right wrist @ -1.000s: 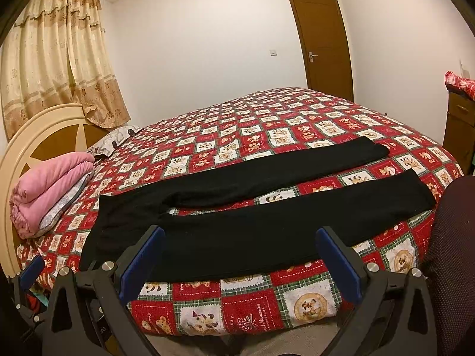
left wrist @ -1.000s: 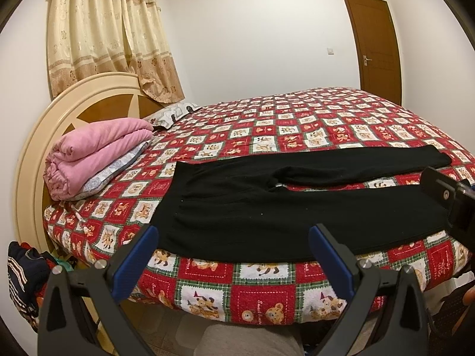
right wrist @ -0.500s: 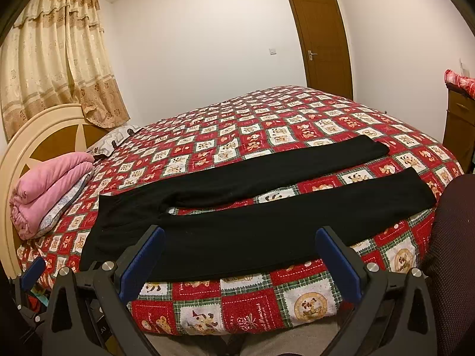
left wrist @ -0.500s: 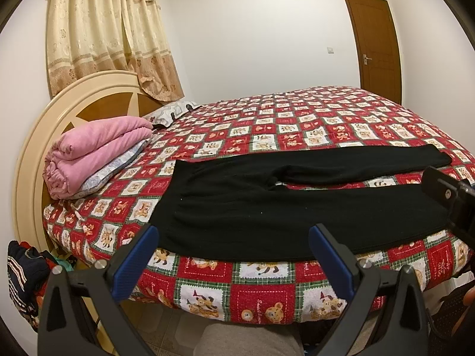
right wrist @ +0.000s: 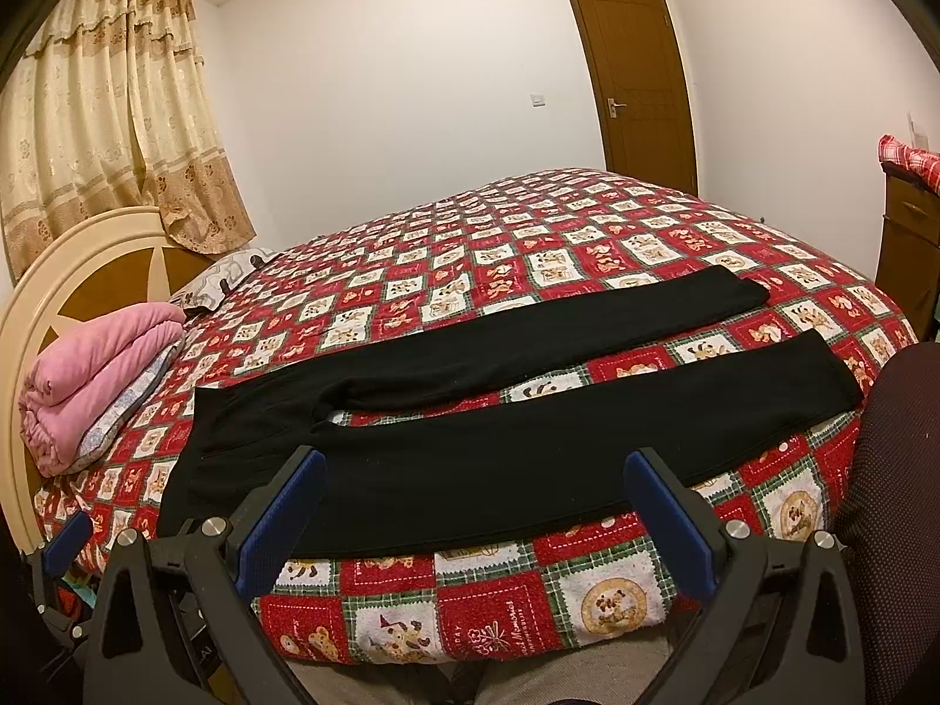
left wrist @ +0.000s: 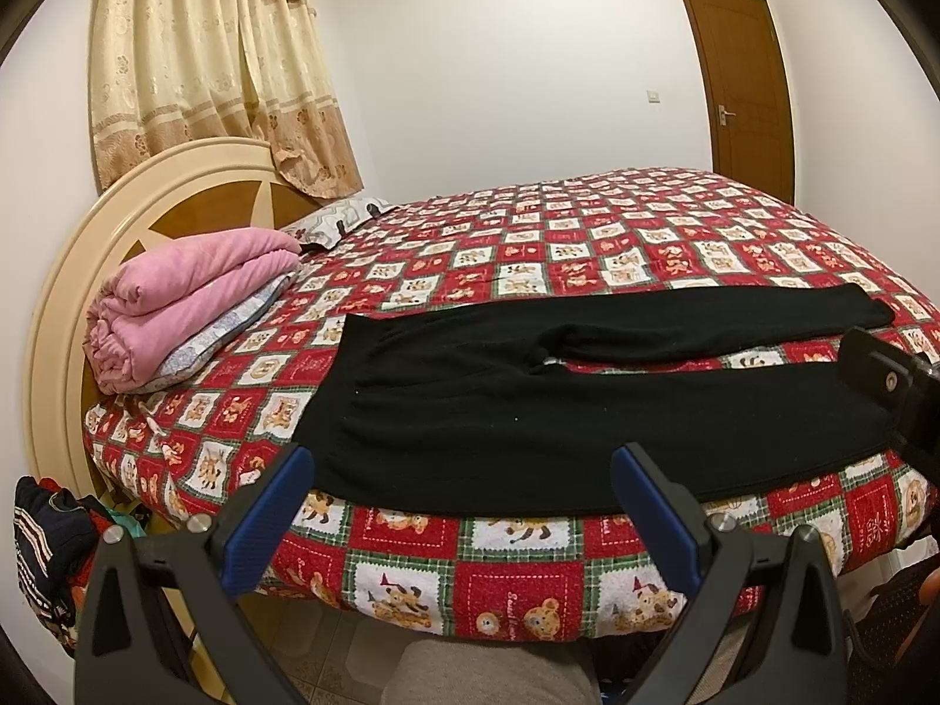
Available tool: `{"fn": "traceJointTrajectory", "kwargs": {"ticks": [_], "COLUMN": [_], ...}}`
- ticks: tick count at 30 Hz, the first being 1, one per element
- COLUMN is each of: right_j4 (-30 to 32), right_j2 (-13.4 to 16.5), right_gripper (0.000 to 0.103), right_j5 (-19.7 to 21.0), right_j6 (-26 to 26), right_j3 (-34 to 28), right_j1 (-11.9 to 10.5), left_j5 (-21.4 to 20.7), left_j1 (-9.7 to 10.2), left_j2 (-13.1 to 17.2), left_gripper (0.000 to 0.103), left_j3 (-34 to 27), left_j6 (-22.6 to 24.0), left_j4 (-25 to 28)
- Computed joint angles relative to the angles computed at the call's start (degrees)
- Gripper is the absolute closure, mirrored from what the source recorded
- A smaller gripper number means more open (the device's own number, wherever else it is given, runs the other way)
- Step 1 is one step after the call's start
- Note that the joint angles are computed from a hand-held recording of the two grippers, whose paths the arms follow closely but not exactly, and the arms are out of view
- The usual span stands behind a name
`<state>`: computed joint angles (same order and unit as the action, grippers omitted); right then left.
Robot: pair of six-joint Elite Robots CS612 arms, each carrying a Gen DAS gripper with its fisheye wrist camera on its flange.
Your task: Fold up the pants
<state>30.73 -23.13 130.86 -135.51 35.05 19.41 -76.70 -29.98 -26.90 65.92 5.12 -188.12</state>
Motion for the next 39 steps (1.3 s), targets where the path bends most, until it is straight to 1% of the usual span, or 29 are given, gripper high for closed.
{"fn": "traceJointTrajectory", "kwargs": {"ticks": [18,22,24,28,30,33,35,36,38,39], "right_j4": [0.1,1.0,2.1,4.8,6.2,6.1,6.9,7.5,8.8,9.1], "right_j2": [0.1,0.6,1.1,2.5,3.3,3.8,4.9,5.3,6.4,6.7], "right_gripper": [0.001,0.001,0.001,0.001,0.001,0.001,0.001,0.001,0.001,0.001], "right_j5": [-0.4,-0.8,-1.2,-2.6,-2.9,-4.3,-5.4,-5.7,-6.7,-7.2], "right_j6": [0.3,0.6,1.1,3.0,3.7,3.0,1.9,1.4,0.5,0.1], "right_j3": [0.2,-0.6,-1.5,-3.3,-4.3,-4.1,-5.3,-5.9,-7.3,-7.8], "right_j1": [-0.1,-0.3,-0.5,-1.1,-1.5,-2.3,-2.9,-3.2,-3.7,-3.9], "left_j5": [0.0,0.0,-0.2,-1.7,-2.3,-1.8,-3.1,-3.0,-2.2,-2.2], "left_j1": [-0.12,-0.18,-0.11,0.66,1.23,2.34,3.62,4.12,5.04,5.53], "left_j2": [0.0,0.1,0.4,1.8,3.1,5.1,6.9,7.8,10.5,12.3], "left_gripper": [0.0,0.0,0.0,0.0,0.0,0.0,0.0,0.0,0.0,0.0], "left_j3": [0.4,0.7,0.2,-3.6,-6.3,-10.8,-15.2,-17.5,-24.1,-28.4], "left_j6": [-0.3,-0.4,-0.1,0.3,0.8,0.1,-1.2,-1.9,-2.9,-3.2], "left_j4": [0.1,0.4,1.3,7.5,11.1,16.2,20.4,21.9,26.0,28.5]}}
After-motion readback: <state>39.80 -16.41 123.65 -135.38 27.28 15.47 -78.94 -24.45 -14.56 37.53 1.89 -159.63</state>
